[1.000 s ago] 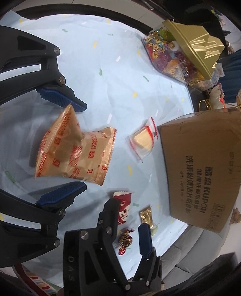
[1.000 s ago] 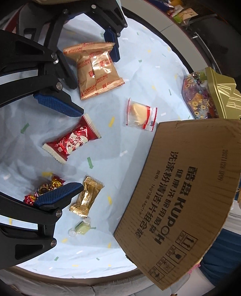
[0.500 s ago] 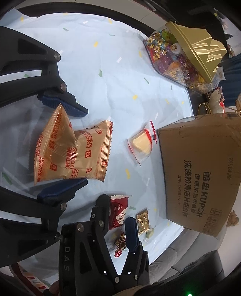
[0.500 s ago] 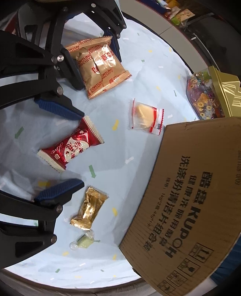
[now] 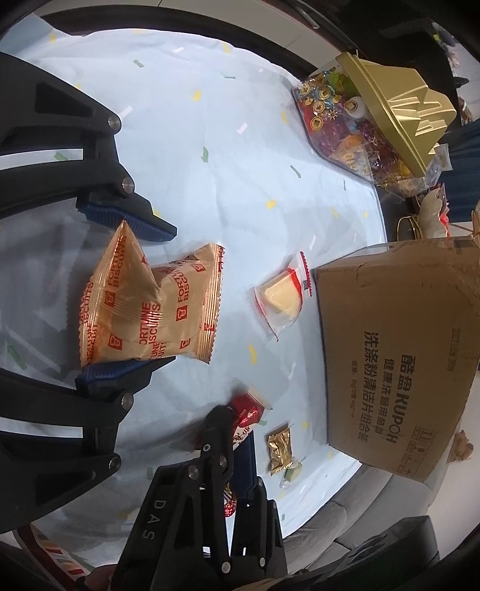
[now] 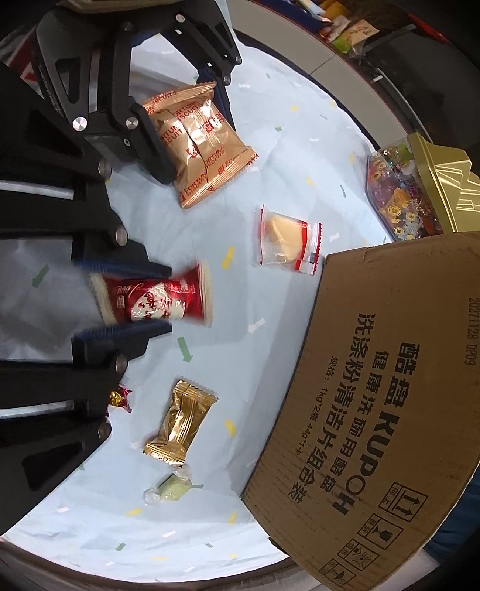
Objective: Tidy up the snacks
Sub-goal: 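Grasp the orange biscuit pack with the left tool while the right tool grasps the red candy pack, then lift and carry both held packs over the open cardboard box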
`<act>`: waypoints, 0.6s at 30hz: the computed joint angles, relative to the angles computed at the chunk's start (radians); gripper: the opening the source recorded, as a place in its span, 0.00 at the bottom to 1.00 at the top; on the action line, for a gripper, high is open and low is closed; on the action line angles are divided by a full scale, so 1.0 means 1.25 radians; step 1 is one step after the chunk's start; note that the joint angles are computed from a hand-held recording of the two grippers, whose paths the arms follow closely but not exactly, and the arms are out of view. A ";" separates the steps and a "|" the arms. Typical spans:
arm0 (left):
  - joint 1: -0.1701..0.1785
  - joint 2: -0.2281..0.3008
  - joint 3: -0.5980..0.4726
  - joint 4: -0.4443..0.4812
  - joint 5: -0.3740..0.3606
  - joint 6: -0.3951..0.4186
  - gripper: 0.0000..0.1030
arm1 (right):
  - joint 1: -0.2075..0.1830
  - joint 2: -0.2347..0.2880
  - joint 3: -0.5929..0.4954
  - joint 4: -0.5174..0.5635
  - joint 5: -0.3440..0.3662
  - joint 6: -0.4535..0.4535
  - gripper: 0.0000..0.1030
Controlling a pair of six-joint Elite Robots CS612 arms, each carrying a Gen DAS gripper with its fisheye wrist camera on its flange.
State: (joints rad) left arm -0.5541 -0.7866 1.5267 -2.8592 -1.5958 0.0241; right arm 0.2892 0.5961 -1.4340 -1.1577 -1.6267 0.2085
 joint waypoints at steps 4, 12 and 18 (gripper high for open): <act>0.000 -0.001 0.000 0.001 0.004 -0.010 0.55 | -0.002 0.002 -0.007 0.004 0.002 0.013 0.22; -0.001 -0.007 0.004 0.000 0.017 -0.034 0.55 | 0.000 0.000 -0.017 0.010 -0.004 0.029 0.22; -0.004 -0.017 0.012 -0.001 0.027 -0.053 0.55 | 0.002 -0.004 -0.026 0.014 -0.015 0.036 0.22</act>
State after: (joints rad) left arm -0.5590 -0.8083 1.5418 -2.8611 -1.5624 -0.0424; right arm 0.2914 0.5914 -1.4666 -1.1400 -1.6449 0.2541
